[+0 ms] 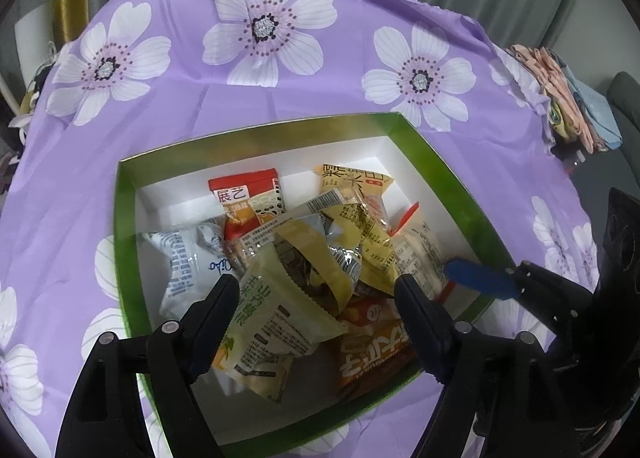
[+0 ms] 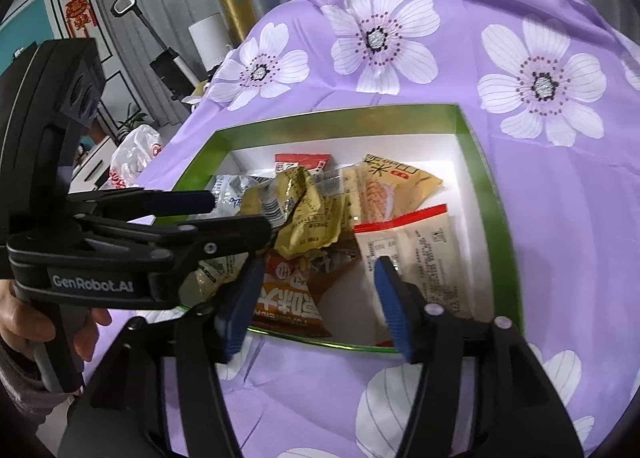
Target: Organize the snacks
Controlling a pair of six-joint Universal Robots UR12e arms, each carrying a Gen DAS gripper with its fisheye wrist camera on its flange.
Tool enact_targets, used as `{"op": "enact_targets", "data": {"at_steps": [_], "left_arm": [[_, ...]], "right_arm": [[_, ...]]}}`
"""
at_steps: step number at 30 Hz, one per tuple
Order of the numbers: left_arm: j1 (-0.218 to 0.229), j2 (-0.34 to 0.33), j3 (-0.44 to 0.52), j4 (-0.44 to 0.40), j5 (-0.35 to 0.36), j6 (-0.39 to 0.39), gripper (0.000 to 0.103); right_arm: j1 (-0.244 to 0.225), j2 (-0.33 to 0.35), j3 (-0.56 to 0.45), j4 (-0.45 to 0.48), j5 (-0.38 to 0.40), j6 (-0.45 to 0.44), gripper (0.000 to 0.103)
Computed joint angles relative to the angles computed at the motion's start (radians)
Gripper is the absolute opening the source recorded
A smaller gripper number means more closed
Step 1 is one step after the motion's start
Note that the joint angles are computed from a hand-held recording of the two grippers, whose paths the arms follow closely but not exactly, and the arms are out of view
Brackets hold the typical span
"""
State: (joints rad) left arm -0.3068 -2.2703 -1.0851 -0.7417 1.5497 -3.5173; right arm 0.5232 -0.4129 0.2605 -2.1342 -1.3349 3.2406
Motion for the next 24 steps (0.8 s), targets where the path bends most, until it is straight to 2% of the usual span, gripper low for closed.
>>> {"op": "enact_targets", "data": {"at_steps": [2, 7, 11, 13, 17, 20, 22, 24], "left_arm": [[-0.003, 0.009, -0.009, 0.003, 0.02, -0.001, 0.092], [-0.012, 0.03, -0.022, -0.012, 0.073, -0.007, 0.093], [-0.019, 0.058, -0.044, -0.007, 0.114, -0.016, 0.099], [-0.023, 0.072, -0.052, -0.012, 0.133, -0.021, 0.099], [-0.028, 0.1, -0.064, -0.033, 0.145, -0.029, 0.1], [-0.041, 0.117, -0.066, -0.061, 0.212, -0.047, 0.102], [-0.048, 0.131, -0.078, -0.05, 0.248, -0.059, 0.102], [-0.048, 0.149, -0.094, -0.029, 0.254, -0.066, 0.102]], "right_arm": [[0.003, -0.017, 0.027, -0.019, -0.028, 0.0, 0.074], [0.012, -0.05, 0.072, -0.046, -0.105, -0.005, 0.092], [0.015, -0.082, 0.108, -0.056, -0.127, 0.005, 0.094], [0.018, -0.095, 0.118, -0.056, -0.144, 0.004, 0.102], [0.026, -0.123, 0.142, -0.061, -0.171, -0.027, 0.103], [0.032, -0.132, 0.135, -0.044, -0.182, -0.042, 0.103], [0.035, -0.145, 0.144, -0.051, -0.174, -0.052, 0.103], [0.037, -0.16, 0.152, -0.06, -0.162, -0.063, 0.103]]}}
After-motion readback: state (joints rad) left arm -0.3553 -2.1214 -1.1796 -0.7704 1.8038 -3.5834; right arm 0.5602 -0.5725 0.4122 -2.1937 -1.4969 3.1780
